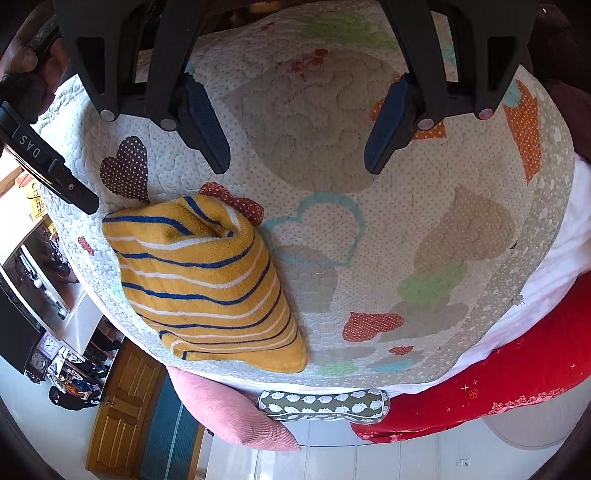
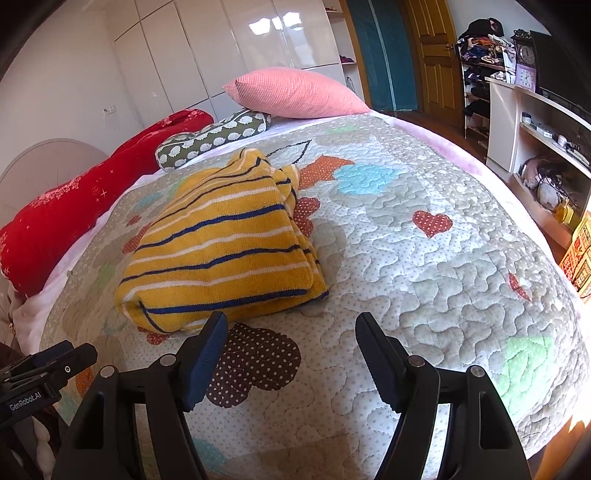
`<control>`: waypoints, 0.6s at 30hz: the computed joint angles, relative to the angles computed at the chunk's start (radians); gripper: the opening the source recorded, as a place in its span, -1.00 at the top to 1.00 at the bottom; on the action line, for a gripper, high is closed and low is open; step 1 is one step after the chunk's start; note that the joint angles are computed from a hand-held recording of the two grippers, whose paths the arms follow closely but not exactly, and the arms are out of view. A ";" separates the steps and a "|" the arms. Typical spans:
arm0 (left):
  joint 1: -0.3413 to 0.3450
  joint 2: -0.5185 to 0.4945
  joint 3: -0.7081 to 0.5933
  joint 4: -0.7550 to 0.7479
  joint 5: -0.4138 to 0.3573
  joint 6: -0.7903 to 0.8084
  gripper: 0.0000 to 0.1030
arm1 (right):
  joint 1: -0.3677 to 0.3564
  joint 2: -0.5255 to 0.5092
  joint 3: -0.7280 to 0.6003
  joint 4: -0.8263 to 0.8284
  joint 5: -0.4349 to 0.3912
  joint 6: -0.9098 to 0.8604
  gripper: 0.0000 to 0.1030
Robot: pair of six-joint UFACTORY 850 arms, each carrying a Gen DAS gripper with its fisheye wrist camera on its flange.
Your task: Fold small clothes
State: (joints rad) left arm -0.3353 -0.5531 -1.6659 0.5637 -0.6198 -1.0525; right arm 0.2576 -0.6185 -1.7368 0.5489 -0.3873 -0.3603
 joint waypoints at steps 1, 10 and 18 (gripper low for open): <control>0.003 -0.004 -0.003 -0.010 0.001 0.007 -0.44 | -0.001 -0.008 -0.009 -0.002 -0.007 0.003 -0.46; 0.008 -0.032 -0.031 0.012 -0.007 -0.005 -0.44 | 0.001 -0.035 -0.049 0.028 -0.022 -0.098 -0.46; 0.041 -0.038 -0.054 -0.107 0.049 0.096 -0.44 | -0.009 -0.078 -0.119 0.088 -0.086 -0.146 -0.46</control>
